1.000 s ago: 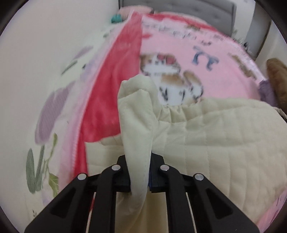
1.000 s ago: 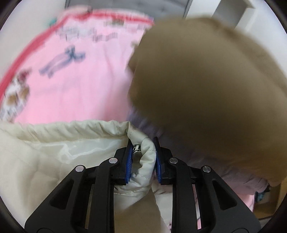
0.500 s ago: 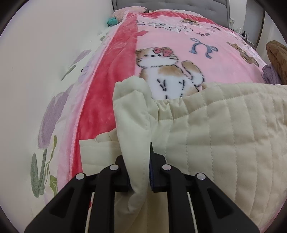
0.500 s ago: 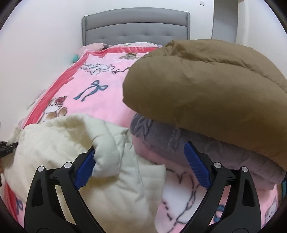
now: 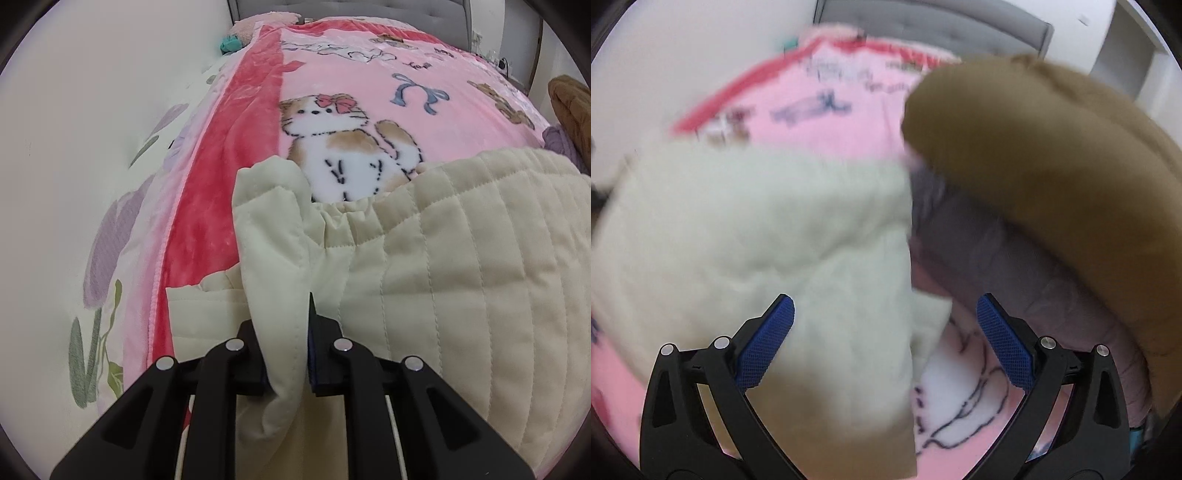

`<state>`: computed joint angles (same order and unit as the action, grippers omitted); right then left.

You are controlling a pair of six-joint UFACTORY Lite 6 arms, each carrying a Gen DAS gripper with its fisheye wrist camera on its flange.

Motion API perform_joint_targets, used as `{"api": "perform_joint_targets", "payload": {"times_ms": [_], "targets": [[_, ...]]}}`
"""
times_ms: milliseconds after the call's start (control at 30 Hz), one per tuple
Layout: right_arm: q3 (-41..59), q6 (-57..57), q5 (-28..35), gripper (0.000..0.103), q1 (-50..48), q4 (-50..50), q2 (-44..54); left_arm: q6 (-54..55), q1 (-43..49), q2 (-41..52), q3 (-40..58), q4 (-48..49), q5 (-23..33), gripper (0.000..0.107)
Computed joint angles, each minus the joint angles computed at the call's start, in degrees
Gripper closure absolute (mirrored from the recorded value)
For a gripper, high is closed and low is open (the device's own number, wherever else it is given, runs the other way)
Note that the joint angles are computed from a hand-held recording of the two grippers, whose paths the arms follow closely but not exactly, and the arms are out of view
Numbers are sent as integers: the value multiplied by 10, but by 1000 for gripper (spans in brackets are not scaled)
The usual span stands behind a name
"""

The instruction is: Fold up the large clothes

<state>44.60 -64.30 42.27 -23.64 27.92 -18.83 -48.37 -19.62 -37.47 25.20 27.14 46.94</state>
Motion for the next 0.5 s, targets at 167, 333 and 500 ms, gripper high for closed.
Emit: {"api": "perform_joint_targets", "payload": {"times_ms": [167, 333, 500], "targets": [[39, -34, 158, 90, -98, 117, 80, -40, -43, 5, -1, 38, 25, 93], [56, 9, 254, 94, -188, 106, 26, -9, 2, -35, 7, -13, 25, 93], [16, 33, 223, 94, -210, 51, 36, -39, -53, 45, 34, 13, 30, 91]]}}
